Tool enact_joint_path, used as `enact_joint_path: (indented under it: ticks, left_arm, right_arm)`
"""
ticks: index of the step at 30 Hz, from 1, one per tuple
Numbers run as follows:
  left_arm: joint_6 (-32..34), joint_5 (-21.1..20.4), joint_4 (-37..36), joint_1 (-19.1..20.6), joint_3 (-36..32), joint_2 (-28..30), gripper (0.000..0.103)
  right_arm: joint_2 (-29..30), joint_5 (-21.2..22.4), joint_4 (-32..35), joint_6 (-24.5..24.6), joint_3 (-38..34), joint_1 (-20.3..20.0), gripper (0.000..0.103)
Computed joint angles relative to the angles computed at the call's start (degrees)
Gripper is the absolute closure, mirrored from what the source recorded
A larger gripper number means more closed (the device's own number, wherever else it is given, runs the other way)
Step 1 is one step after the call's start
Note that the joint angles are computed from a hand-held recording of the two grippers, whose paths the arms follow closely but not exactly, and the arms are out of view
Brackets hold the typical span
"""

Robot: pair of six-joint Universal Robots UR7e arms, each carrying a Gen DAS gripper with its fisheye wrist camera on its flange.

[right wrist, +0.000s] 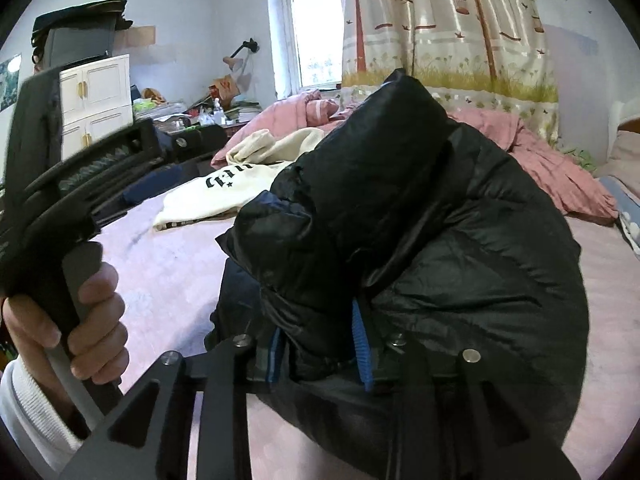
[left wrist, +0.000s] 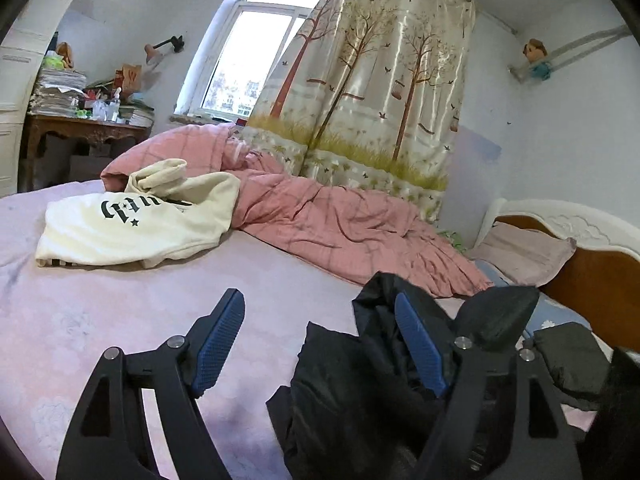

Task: Fold large clothes
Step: 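Grasp the folded coat bundle with both grippers and lift it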

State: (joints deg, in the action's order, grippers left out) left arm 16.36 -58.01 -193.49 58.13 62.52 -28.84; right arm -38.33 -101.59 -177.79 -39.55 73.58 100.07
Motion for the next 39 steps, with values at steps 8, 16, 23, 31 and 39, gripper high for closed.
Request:
enact_joint_path:
  ticks: [8, 16, 23, 31, 39]
  left_arm:
    - [7.05, -0.65, -5.28, -1.29, 2.06, 0.16, 0.026]
    - [6.93, -3.29, 0.75, -2.70, 0.19, 1.26, 0.009]
    - [9.82, -1.79, 9.27, -4.11, -6.19, 4.27, 0.004]
    - [8.62, 0.39, 15.11, -3.21, -9.32, 5.22, 0.009]
    - [-1.75, 3.99, 21.82, -1.54, -12.28, 5.87, 0.084]
  right_arm:
    - [-5.17, 1.15, -8.50, -0.16, 6.64, -0.41, 0.028]
    - [-5.56, -7.08, -9.52, 8.78, 0.09, -2.86, 0.028]
    - [-7.25, 4.80, 10.54, 11.16, -1.62, -6.26, 0.040]
    - [-6.50, 5.04, 15.13, 0.95, 0.45, -4.69, 0.040]
    - [-5.74, 4.86, 8.32, 0.83, 2.41, -4.06, 0.040]
